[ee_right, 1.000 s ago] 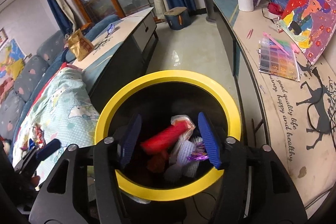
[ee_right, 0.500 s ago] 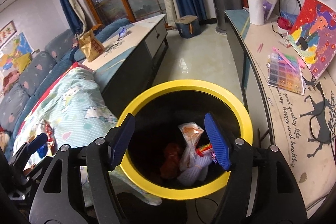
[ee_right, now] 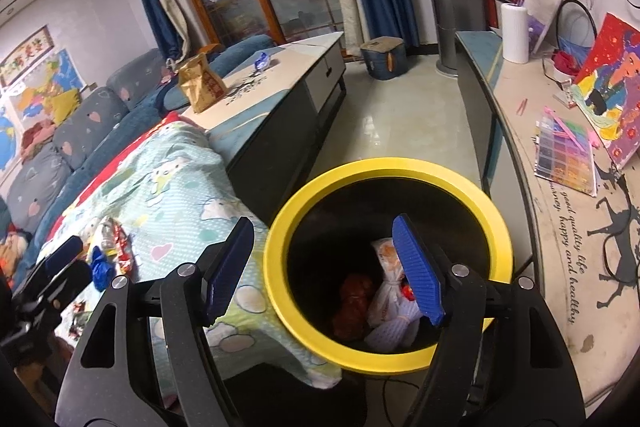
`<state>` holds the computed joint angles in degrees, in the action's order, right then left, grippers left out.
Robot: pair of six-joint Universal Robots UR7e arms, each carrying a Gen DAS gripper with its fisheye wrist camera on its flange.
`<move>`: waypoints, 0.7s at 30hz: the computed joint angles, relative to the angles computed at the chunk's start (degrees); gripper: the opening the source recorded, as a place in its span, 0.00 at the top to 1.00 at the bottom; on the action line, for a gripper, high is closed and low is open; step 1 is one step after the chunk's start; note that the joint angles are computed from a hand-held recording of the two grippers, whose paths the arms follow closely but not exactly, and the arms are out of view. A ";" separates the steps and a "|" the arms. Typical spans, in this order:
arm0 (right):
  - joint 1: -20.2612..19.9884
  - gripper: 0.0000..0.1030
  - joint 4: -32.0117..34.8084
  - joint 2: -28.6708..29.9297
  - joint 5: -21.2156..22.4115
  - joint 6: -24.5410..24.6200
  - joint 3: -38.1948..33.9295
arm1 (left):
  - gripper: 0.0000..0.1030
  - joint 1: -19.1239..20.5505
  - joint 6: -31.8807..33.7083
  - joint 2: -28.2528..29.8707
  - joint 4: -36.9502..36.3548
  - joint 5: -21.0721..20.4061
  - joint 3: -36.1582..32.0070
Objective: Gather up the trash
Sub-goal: 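Move both tools back to the wrappers on the bed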
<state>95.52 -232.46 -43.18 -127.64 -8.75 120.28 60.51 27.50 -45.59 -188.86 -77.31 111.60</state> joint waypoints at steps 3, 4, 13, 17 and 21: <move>0.88 0.38 0.34 0.76 0.23 -0.49 -0.62 | 0.06 0.37 -0.20 -0.67 -1.02 0.75 0.08; 1.18 0.38 0.53 1.04 0.46 -0.62 -0.87 | 0.06 0.44 -0.28 -0.80 -1.23 0.88 0.09; 3.78 0.38 3.43 3.81 2.85 -2.08 -3.22 | 0.06 1.45 0.49 -2.21 -4.15 3.53 0.46; 4.51 0.38 5.13 4.70 3.87 -2.13 -4.09 | 0.06 2.11 0.24 -2.86 -4.78 4.42 0.33; 5.68 0.38 7.33 5.97 4.85 -2.32 -5.39 | 0.06 2.74 0.27 -3.24 -6.19 5.77 0.09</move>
